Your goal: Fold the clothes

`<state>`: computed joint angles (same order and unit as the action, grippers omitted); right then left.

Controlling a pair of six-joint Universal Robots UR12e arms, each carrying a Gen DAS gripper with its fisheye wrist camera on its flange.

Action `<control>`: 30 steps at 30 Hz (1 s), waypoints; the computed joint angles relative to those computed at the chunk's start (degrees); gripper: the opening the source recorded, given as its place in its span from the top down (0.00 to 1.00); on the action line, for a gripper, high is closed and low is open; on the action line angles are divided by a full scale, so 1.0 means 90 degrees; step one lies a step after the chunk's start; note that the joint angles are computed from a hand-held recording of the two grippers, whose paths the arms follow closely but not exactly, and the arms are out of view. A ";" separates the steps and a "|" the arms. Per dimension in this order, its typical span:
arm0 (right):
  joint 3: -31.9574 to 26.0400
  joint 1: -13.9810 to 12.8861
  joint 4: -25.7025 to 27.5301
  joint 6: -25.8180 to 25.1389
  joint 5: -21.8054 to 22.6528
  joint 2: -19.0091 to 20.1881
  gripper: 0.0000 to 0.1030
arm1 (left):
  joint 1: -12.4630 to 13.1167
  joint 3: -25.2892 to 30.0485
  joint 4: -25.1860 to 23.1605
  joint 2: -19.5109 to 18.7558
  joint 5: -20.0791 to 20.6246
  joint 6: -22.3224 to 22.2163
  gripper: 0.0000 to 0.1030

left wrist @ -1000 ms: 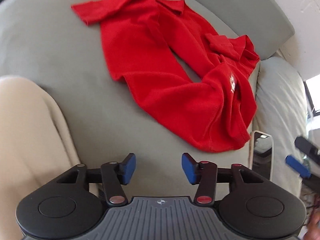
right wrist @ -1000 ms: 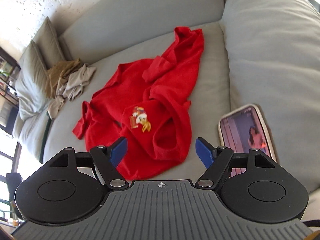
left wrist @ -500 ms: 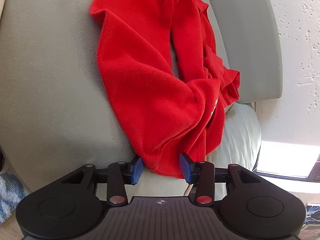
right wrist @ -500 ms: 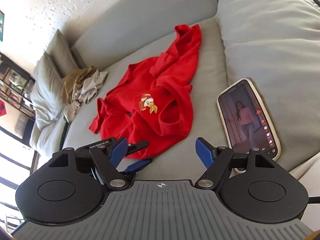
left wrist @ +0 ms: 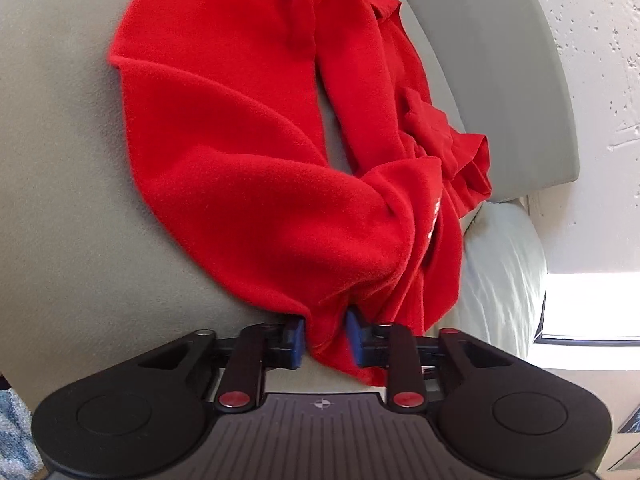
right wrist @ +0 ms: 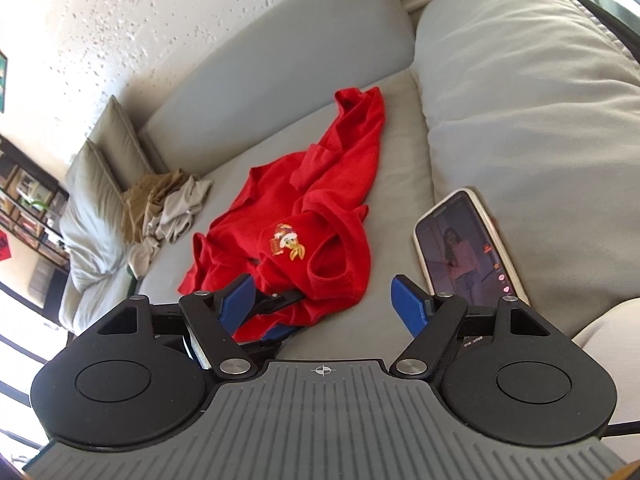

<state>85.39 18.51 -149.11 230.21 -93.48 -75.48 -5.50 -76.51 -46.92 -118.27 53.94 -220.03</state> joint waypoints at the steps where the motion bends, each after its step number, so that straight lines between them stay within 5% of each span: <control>1: 0.0026 0.0007 -0.0010 0.0035 -0.0080 -0.0031 0.26 | 0.0036 -0.0008 -0.0071 0.0026 -0.0074 0.0063 0.92; 4: 0.0098 0.0026 -0.0099 0.0186 -0.0281 -0.0115 0.26 | 0.0102 0.0045 -0.0322 0.0181 0.0093 0.0703 0.97; 8: 0.0136 0.0083 -0.0401 0.0414 -0.0691 -0.0164 0.26 | 0.0323 -0.0185 0.0378 0.0514 0.0050 0.1003 0.97; 12: 0.0150 0.0092 -0.0702 0.0709 -0.0795 -0.0177 0.25 | 0.0618 -0.0437 0.1772 0.0787 -0.0033 0.0688 0.98; 17: 0.0110 0.0109 -0.0789 0.0798 -0.0719 -0.0148 0.24 | 0.0882 -0.0695 0.3659 0.1008 0.0436 0.0330 0.98; 21: 0.0030 0.0087 -0.0634 0.0800 -0.0466 -0.0058 0.21 | 0.1108 -0.0966 0.4542 0.1230 0.0688 0.0392 0.99; 25: -0.0121 -0.0005 -0.0423 0.0948 0.0184 0.0154 0.19 | 0.1133 -0.1085 0.3833 0.1352 0.1099 0.0814 0.99; 30: -0.0394 -0.0132 -0.0308 0.1517 0.1491 0.0635 0.21 | 0.1222 -0.1240 0.3340 0.1350 0.1095 0.0545 0.99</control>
<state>81.84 17.32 -151.88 243.86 -80.06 -69.76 5.50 -87.67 -16.86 -106.12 63.80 -215.12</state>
